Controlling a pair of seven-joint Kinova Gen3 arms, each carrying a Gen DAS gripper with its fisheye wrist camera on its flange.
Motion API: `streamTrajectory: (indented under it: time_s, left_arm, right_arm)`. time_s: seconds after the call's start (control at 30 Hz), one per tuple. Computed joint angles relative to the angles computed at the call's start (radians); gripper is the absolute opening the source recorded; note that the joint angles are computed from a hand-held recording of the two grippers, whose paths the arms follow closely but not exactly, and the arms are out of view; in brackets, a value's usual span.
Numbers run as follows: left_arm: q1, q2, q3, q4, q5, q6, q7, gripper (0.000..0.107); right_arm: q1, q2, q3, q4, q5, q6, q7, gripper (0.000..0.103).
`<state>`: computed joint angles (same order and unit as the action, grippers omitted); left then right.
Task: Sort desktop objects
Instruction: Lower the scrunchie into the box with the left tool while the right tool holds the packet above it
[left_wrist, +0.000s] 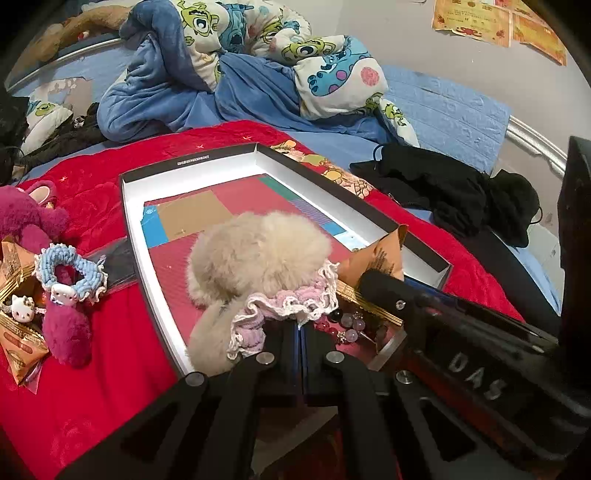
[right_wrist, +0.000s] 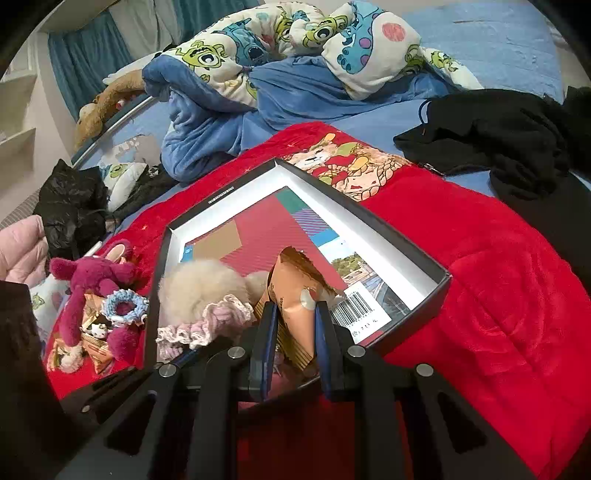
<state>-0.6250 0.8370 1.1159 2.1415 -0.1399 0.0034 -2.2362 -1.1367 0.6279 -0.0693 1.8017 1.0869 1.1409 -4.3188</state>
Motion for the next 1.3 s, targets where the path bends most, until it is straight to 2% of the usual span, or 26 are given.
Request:
streamTrajectory:
  time_s: [0.17,0.6,0.83,1.3]
  left_arm:
    - [0.016,-0.019,-0.017,0.017,-0.018,-0.026,0.007,0.001]
    - [0.034,-0.044,-0.039,0.041,-0.078,-0.065,0.065,0.001]
    - [0.035,-0.048,-0.047,0.052,-0.124,-0.086,0.106,0.001]
    - [0.041,-0.050,-0.063,0.060,-0.204,-0.112,0.174,0.001]
  right_arm:
    - [0.019,0.028,0.001,-0.071,-0.071,0.038,0.134,0.019]
    - [-0.003,0.025,0.023,-0.041,-0.042,0.016,0.088,0.019]
    - [-0.008,0.044,0.024,-0.069,-0.054,0.051,0.131,0.019]
    - [-0.026,0.037,0.013,-0.010,0.023,0.039,0.009,0.019]
